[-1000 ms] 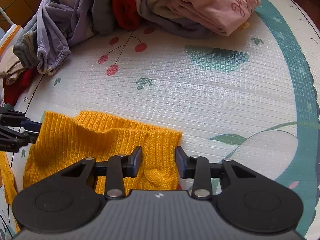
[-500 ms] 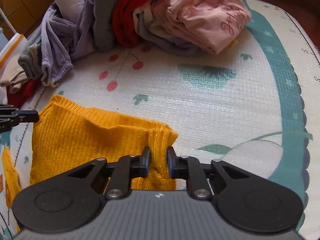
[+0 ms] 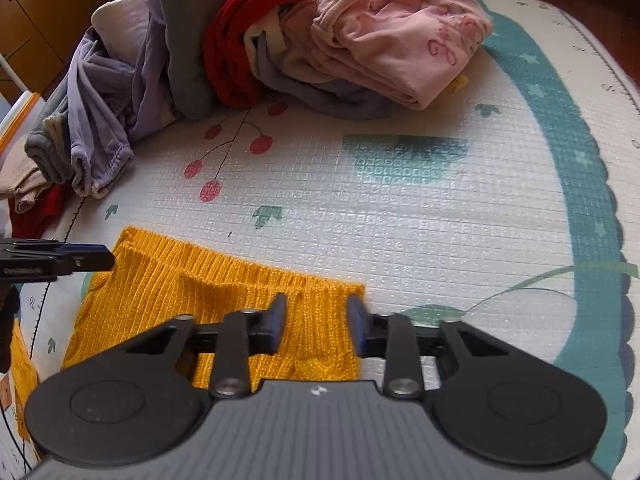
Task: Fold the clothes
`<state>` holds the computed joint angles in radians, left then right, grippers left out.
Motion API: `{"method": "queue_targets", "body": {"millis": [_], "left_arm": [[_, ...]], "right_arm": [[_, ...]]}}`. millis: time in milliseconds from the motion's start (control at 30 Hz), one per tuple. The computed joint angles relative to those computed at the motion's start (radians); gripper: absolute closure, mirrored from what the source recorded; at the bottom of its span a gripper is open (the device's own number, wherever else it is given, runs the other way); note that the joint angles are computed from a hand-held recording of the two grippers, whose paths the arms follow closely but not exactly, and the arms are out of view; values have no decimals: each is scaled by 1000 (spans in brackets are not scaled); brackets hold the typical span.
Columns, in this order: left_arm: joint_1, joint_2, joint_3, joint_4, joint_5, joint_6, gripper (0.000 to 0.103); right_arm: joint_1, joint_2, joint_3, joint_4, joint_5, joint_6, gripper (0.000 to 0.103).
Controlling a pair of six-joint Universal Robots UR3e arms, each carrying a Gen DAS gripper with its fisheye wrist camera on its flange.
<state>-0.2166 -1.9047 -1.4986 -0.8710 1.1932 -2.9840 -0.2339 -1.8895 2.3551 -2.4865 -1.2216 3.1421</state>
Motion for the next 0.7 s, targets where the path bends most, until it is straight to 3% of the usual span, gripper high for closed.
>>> {"method": "queue_targets", "body": {"millis": [33, 100, 200, 367, 433, 500, 533, 633, 700], "left_arm": [[-8, 7, -17, 22, 6, 11, 88], [-9, 22, -47, 61, 9, -1, 98], [25, 36, -57, 76, 37, -38, 100], [69, 57, -97, 86, 47, -55, 99], [91, 55, -83, 44, -9, -37, 96], [94, 45, -61, 42, -17, -65, 85], [96, 42, -52, 47, -23, -79, 81], [90, 20, -24, 51, -40, -114, 62], [71, 4, -10, 59, -30, -123, 63]], "right_arm": [[5, 6, 0, 2, 2, 5, 100], [28, 16, 0, -26, -34, 14, 100], [37, 21, -3, -55, -90, 23, 100], [-40, -19, 19, -55, -42, -7, 100], [-62, -25, 24, -43, 9, -3, 93], [-57, -18, 22, -48, 45, -1, 70], [-47, -10, 19, -58, 56, 2, 52], [16, 59, -4, -124, 30, 32, 53], [36, 114, -20, -138, 26, 63, 69]]}}
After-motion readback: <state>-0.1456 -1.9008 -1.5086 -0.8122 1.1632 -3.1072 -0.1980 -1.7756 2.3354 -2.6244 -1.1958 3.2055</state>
